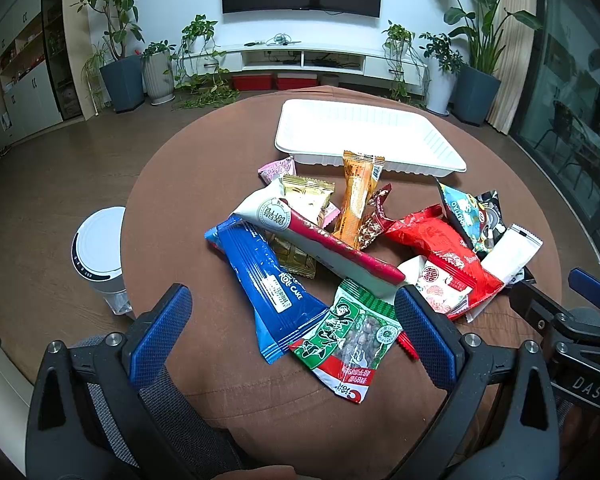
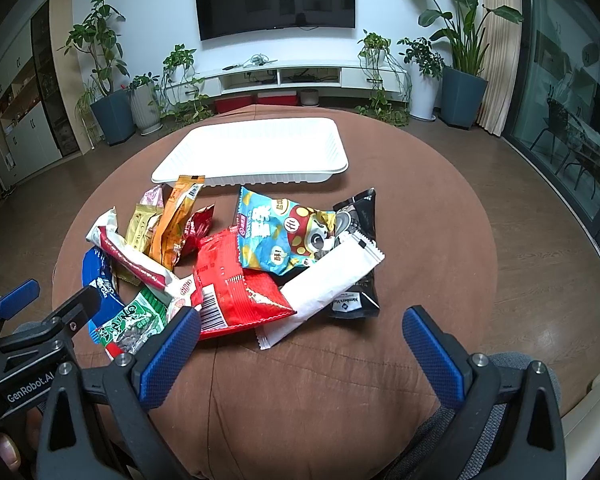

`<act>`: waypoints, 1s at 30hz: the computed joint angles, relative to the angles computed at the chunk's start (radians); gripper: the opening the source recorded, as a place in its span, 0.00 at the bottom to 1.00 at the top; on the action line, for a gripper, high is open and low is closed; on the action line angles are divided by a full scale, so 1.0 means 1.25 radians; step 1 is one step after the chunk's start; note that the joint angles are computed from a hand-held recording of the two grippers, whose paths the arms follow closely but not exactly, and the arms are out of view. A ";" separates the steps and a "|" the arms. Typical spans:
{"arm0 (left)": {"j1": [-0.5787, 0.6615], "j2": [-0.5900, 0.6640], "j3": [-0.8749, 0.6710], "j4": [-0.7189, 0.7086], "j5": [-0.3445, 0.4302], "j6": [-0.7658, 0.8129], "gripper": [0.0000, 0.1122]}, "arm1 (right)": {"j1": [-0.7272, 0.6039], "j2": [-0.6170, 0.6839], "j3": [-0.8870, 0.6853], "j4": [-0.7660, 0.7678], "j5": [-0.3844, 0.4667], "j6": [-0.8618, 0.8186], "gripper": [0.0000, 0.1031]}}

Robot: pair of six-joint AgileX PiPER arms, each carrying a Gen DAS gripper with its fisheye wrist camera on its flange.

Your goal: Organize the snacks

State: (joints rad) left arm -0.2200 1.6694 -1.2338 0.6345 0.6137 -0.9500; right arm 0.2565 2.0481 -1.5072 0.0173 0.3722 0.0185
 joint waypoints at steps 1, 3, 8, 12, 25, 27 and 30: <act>0.000 0.000 0.000 0.000 0.000 0.000 0.92 | 0.000 0.000 -0.004 0.000 0.004 0.000 1.00; 0.000 0.000 0.000 0.000 0.000 0.001 0.92 | 0.000 0.000 -0.004 0.000 0.004 -0.001 1.00; 0.000 0.000 -0.001 0.000 0.001 0.000 0.92 | -0.001 0.001 -0.006 0.001 0.006 -0.002 1.00; 0.000 0.000 -0.001 0.000 0.001 0.000 0.92 | -0.001 0.001 -0.006 0.000 0.006 -0.001 1.00; 0.001 0.001 -0.001 -0.003 -0.001 0.003 0.92 | -0.001 0.001 -0.007 0.003 0.009 -0.004 1.00; 0.002 0.001 0.000 -0.003 -0.003 0.001 0.92 | 0.000 0.001 -0.005 0.002 0.007 -0.003 1.00; 0.012 -0.010 0.032 0.008 -0.035 -0.020 0.92 | 0.001 -0.001 0.010 0.002 -0.007 -0.003 1.00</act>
